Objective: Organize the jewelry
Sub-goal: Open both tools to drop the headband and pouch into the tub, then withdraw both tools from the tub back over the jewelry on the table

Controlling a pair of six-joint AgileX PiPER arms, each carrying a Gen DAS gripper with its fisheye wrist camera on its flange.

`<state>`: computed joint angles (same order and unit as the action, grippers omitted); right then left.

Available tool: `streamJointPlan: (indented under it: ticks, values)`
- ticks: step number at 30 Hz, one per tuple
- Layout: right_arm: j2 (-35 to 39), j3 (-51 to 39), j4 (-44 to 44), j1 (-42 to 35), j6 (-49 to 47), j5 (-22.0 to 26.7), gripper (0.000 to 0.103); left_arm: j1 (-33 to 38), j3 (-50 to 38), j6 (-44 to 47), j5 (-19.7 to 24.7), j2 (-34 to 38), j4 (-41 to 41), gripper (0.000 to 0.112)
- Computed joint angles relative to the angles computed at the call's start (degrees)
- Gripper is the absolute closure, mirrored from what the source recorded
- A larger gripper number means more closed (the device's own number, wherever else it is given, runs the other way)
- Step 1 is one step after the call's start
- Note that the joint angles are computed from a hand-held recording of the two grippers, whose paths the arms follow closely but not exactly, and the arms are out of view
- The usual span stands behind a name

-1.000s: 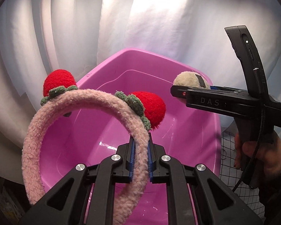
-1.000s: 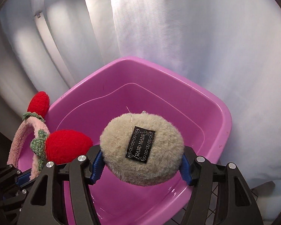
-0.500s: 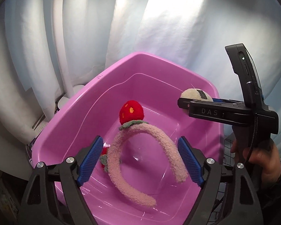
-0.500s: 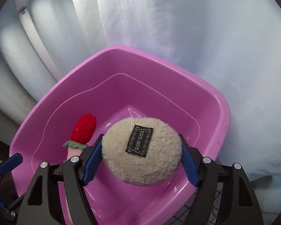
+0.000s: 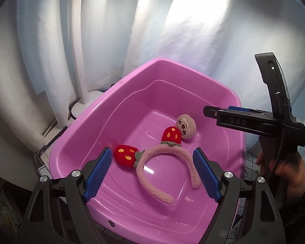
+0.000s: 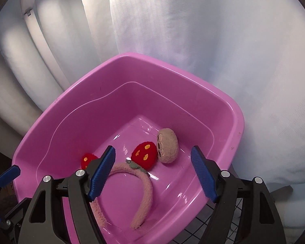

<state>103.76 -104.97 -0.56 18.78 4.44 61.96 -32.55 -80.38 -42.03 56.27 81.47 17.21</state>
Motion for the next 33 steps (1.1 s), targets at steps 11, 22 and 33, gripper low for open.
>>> streamJointPlan:
  ticks: [11, 22, 33]
  values:
    - [-6.12, 6.31, -1.94, 1.35, 2.09, -1.95, 0.030, -2.06, 2.31, -2.08, 1.68, -3.69, 2.30, 0.032]
    - [-20.12, 22.73, -5.51, 3.67, 8.88, -7.63, 0.030, -7.32, 4.26, -5.35, 4.09, -7.43, 5.36, 0.031]
    - [-40.35, 42.29, -15.69, 9.92, 25.32, -8.89, 0.030, -16.67, 2.24, -7.29, 6.27, -6.94, 7.92, 0.028]
